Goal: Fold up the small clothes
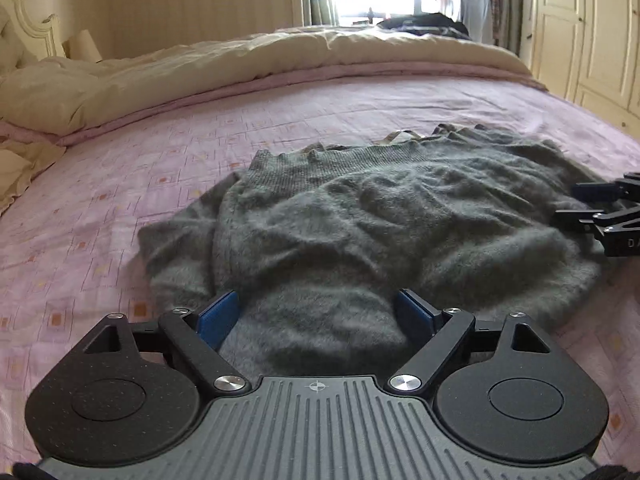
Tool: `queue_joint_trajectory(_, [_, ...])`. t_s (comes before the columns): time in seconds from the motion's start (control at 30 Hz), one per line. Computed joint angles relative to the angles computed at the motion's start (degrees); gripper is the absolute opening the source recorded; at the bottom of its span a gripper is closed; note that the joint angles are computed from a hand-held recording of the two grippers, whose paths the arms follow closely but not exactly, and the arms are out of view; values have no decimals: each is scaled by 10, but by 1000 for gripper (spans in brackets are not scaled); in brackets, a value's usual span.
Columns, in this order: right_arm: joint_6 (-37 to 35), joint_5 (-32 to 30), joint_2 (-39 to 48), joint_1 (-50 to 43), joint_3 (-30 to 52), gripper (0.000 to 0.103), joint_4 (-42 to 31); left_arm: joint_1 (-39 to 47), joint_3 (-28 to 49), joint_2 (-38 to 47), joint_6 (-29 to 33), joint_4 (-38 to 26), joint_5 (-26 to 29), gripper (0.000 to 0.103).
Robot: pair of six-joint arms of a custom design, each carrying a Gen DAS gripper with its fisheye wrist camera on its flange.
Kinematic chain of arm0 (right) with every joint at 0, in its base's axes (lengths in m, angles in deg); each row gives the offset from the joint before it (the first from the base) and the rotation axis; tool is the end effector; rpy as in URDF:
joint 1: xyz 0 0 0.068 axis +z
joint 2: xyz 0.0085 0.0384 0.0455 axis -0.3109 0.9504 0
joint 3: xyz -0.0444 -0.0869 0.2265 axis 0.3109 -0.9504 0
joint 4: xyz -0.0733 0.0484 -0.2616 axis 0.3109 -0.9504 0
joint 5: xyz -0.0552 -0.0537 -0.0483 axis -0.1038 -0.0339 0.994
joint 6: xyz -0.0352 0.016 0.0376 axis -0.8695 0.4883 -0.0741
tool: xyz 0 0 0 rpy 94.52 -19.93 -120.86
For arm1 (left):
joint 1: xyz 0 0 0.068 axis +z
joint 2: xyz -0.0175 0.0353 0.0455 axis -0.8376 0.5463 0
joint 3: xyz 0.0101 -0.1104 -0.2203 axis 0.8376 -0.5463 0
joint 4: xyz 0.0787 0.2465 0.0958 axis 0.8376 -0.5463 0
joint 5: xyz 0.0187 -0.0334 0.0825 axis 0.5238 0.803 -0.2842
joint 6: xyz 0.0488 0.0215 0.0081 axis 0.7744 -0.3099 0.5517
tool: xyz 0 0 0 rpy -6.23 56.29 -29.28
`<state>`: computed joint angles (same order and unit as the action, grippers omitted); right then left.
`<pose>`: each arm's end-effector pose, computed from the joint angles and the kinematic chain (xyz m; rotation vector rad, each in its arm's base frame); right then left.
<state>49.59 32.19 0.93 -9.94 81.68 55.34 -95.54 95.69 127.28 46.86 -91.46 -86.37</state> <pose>0.2855 0.0503 0.1789 -0.5985 2.1276 0.2189 0.1895 -0.1277 0.1875 -0.0113 2.2783 0.0814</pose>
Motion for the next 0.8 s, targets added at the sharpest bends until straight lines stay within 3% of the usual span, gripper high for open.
queue_joint_trajectory(0.13, [-5,-16,-13,-22,8,69,-30,-11,-18,-39,-34,-38,-21,87])
queue_joint_trajectory(0.3, [51,-115,-44,-94,10,74,-56,-40,26,-44,-101,-113,-30,85])
queue_joint_trajectory(0.4, [81,-169,-3,-136,53,79,-100,-52,59,-52,-153,-127,-19,85])
queue_joint_trajectory(0.6, [102,-259,84,-194,112,80,-168,-47,188,84,-183,-134,8,85])
queue_joint_trajectory(0.8, [95,-320,119,-223,121,85,-179,-23,270,224,-159,-83,44,85])
